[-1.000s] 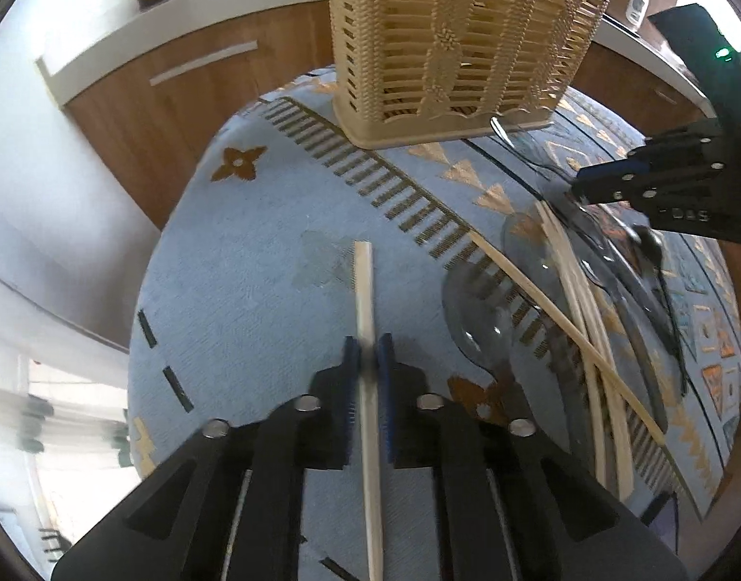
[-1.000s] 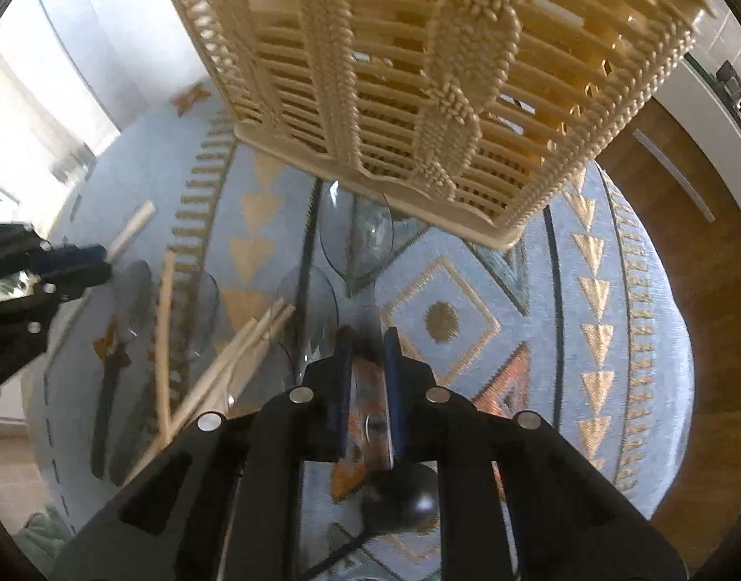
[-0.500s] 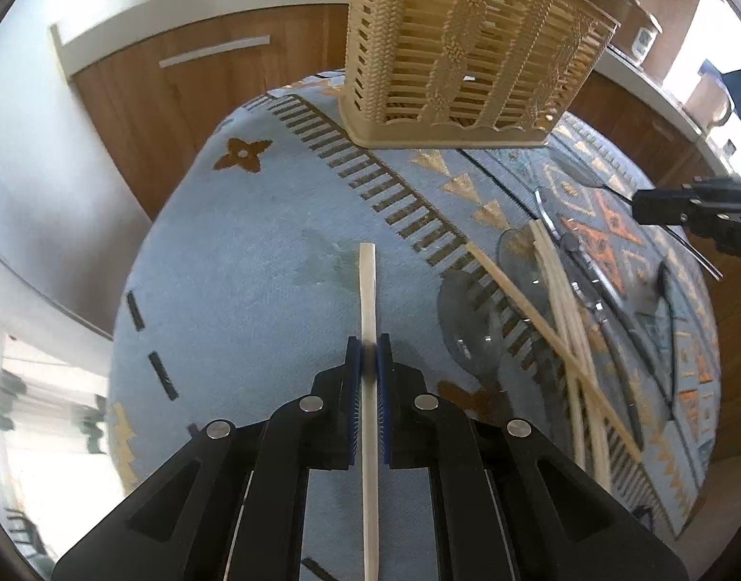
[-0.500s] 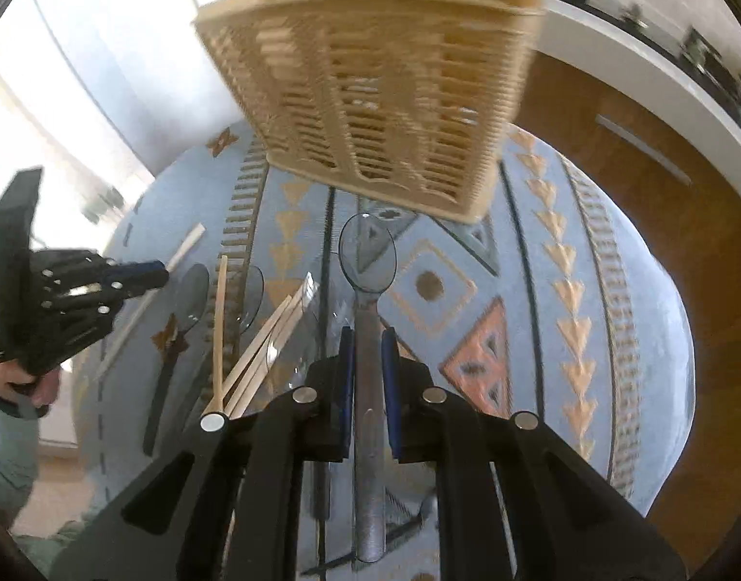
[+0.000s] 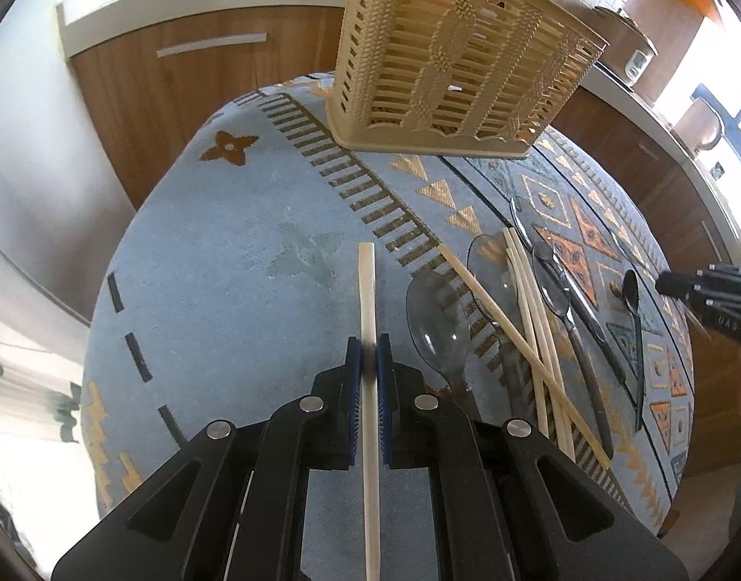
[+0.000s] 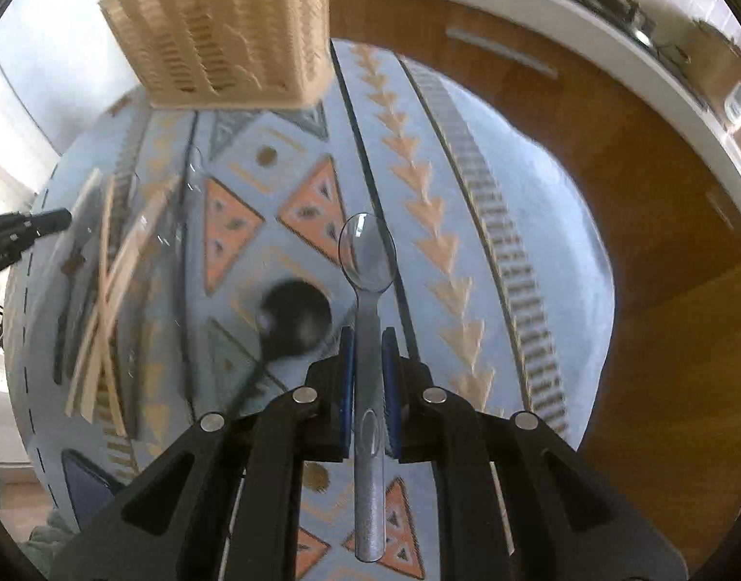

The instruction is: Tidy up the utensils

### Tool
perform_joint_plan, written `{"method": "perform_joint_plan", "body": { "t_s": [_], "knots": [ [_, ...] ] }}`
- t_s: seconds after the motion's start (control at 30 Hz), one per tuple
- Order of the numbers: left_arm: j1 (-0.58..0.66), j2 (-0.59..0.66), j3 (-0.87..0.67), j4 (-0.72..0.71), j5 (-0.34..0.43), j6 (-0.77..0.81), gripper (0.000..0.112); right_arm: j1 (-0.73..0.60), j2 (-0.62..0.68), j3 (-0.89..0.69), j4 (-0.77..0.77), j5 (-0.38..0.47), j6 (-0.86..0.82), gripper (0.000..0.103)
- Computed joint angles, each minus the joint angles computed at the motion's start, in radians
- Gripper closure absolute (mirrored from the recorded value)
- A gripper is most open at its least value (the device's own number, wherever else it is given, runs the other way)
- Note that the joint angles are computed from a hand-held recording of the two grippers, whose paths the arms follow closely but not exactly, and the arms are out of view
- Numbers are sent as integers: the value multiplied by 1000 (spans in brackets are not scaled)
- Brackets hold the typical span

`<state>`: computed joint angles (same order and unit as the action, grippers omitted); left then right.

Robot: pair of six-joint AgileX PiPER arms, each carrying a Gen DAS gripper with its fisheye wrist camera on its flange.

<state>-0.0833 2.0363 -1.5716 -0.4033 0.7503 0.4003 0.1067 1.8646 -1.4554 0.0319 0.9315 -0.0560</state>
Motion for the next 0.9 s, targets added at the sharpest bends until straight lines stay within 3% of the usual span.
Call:
{"method": "perform_joint_plan", "body": {
  "t_s": [0.13, 0.17, 0.2, 0.23, 0.37, 0.47, 0.6, 0.9],
  "knots": [
    [2, -2, 4, -11, -5, 4, 108, -37, 29, -12, 64, 21, -19, 85],
    [3, -3, 5, -7, -7, 4, 108, -43, 22, 14, 73, 5, -25, 71],
    [4, -5, 9, -1, -9, 2, 108, -54, 23, 19, 83, -4, -34, 52],
    [4, 0, 2, 4, -6, -1, 108, -55, 23, 20, 87, -12, -39, 46],
    [7, 17, -30, 32, 11, -22, 108, -42, 73, -57, 65, 30, -49, 46],
    [17, 19, -40, 43, 15, -30, 108, -26, 122, -113, 46, 72, -48, 55],
    [26, 31, -56, 72, 30, -47, 108, -20, 132, -132, 48, 89, -77, 59],
    [30, 35, -63, 66, 34, -39, 107, -42, 136, -155, 67, 129, -111, 59]
  ]
}}
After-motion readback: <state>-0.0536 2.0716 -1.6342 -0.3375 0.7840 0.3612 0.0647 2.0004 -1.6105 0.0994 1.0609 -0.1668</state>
